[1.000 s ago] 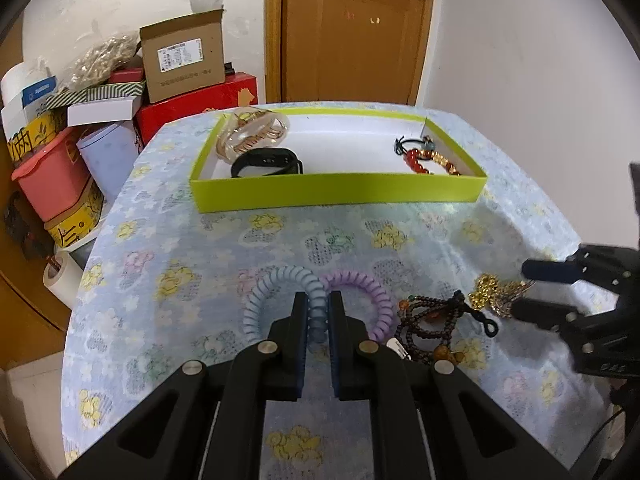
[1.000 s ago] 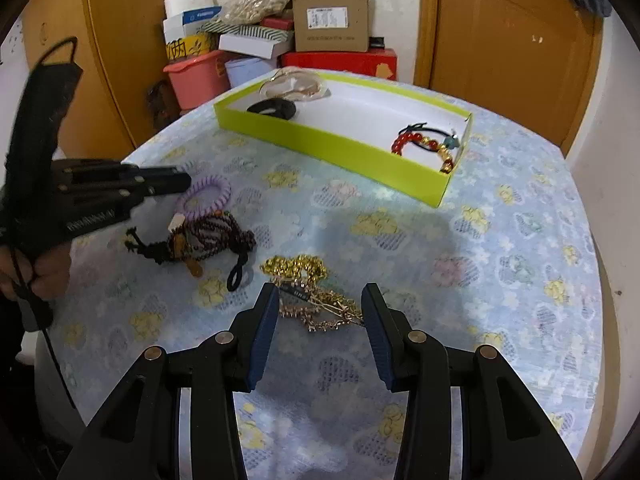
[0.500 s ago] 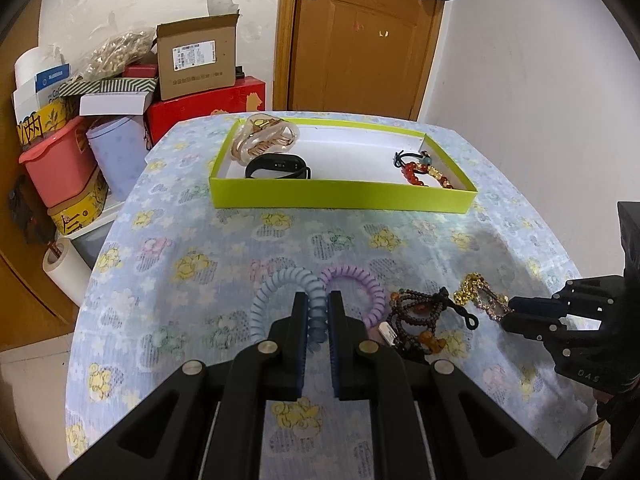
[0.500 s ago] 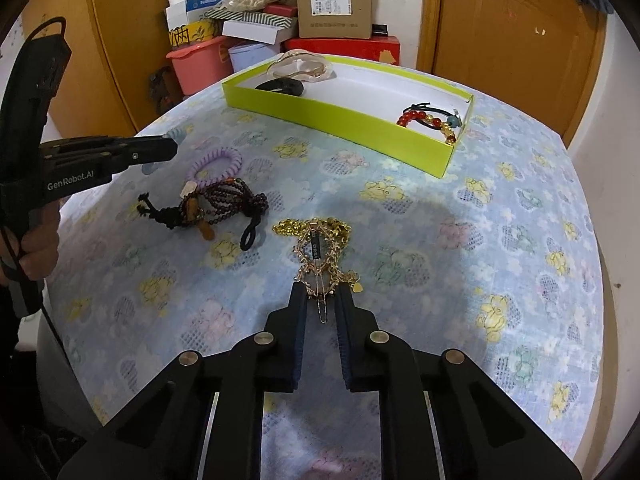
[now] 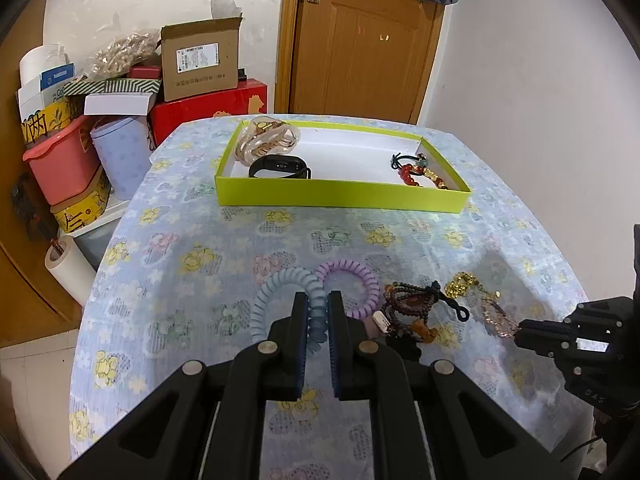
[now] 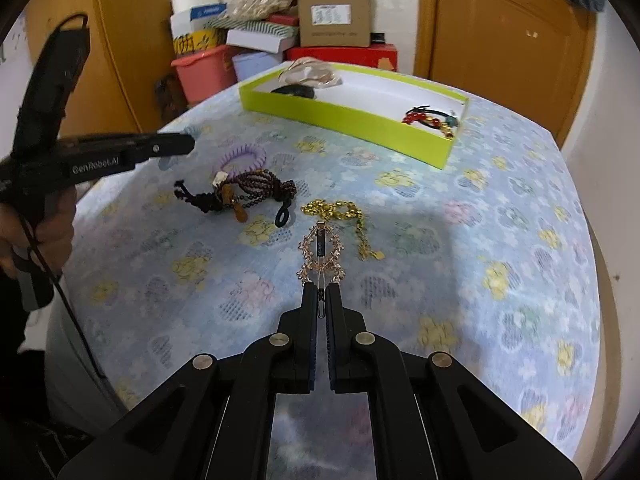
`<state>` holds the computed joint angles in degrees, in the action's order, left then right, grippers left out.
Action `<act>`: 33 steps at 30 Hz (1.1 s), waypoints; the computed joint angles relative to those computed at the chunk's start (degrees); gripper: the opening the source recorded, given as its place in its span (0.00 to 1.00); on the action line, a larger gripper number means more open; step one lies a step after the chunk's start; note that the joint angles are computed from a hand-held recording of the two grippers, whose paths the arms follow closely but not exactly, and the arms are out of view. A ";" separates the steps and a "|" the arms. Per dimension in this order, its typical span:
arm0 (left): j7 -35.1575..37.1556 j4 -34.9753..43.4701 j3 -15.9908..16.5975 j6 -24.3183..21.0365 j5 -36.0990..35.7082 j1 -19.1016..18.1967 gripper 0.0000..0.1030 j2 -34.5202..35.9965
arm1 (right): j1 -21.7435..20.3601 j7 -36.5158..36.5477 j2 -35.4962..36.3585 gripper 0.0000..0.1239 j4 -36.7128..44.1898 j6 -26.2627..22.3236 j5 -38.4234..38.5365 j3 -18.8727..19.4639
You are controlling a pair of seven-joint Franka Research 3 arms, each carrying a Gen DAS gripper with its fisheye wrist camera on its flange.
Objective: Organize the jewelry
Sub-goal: 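Reach the left tool to the spiral hair ties while the right tool grasps the gold chain bracelet, then carry the blue spiral hair tie with the left tool while the right tool carries the bracelet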
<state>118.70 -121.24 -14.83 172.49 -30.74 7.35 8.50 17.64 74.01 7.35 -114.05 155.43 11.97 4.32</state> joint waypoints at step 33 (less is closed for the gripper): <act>5.80 8.95 2.18 -3.49 -4.68 -3.32 0.10 2.15 | -1.05 0.49 4.22 0.03 9.65 3.75 3.69 -0.43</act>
